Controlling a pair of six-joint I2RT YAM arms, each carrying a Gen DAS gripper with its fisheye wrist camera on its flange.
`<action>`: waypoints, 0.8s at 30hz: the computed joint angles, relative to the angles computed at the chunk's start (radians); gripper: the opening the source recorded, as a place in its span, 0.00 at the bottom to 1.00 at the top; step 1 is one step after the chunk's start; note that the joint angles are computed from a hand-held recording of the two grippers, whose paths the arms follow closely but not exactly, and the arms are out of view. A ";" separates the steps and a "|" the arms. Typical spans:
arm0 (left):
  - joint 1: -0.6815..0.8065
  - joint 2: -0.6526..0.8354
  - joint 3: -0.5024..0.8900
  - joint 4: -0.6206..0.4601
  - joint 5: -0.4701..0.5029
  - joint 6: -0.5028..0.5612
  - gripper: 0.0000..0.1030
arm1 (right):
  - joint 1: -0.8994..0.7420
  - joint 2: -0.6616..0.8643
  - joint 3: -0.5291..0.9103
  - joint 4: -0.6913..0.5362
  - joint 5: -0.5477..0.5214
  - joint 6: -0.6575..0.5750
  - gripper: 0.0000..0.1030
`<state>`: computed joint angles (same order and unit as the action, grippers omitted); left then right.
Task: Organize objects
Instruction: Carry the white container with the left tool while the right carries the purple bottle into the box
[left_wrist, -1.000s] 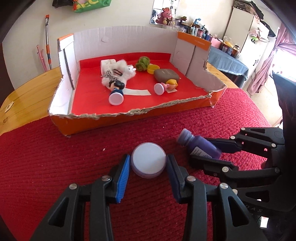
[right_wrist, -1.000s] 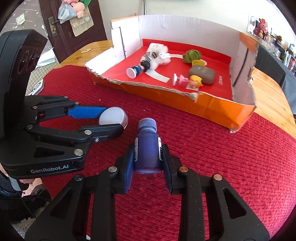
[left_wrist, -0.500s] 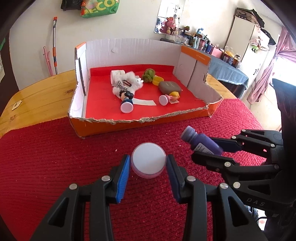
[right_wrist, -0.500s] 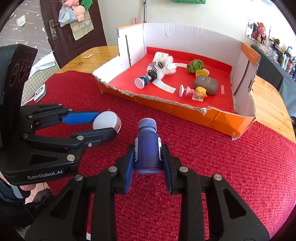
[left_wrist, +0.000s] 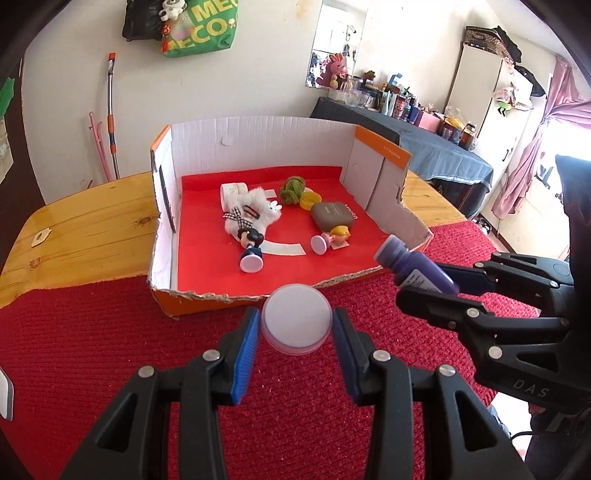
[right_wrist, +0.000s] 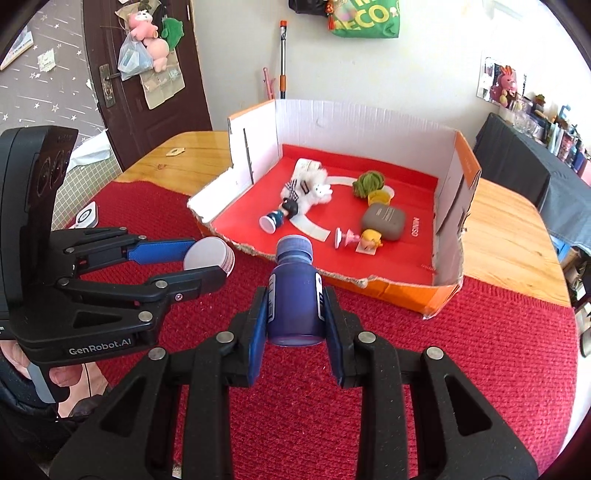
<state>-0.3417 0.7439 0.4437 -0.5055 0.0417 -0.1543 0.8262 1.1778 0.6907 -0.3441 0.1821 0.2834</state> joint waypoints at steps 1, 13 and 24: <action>-0.001 0.005 0.004 0.005 0.000 0.000 0.41 | -0.003 -0.003 0.004 -0.002 -0.001 -0.004 0.26; 0.018 0.105 0.054 0.046 0.018 0.024 0.41 | -0.056 0.023 0.023 0.005 -0.046 -0.035 0.26; 0.106 0.336 0.152 0.104 0.114 0.075 0.41 | -0.144 0.122 0.102 -0.005 -0.123 -0.101 0.26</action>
<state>-0.2358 1.0801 0.5959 -0.4012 0.1558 -0.0793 0.6825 1.2994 0.7925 -0.3495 0.0593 0.1827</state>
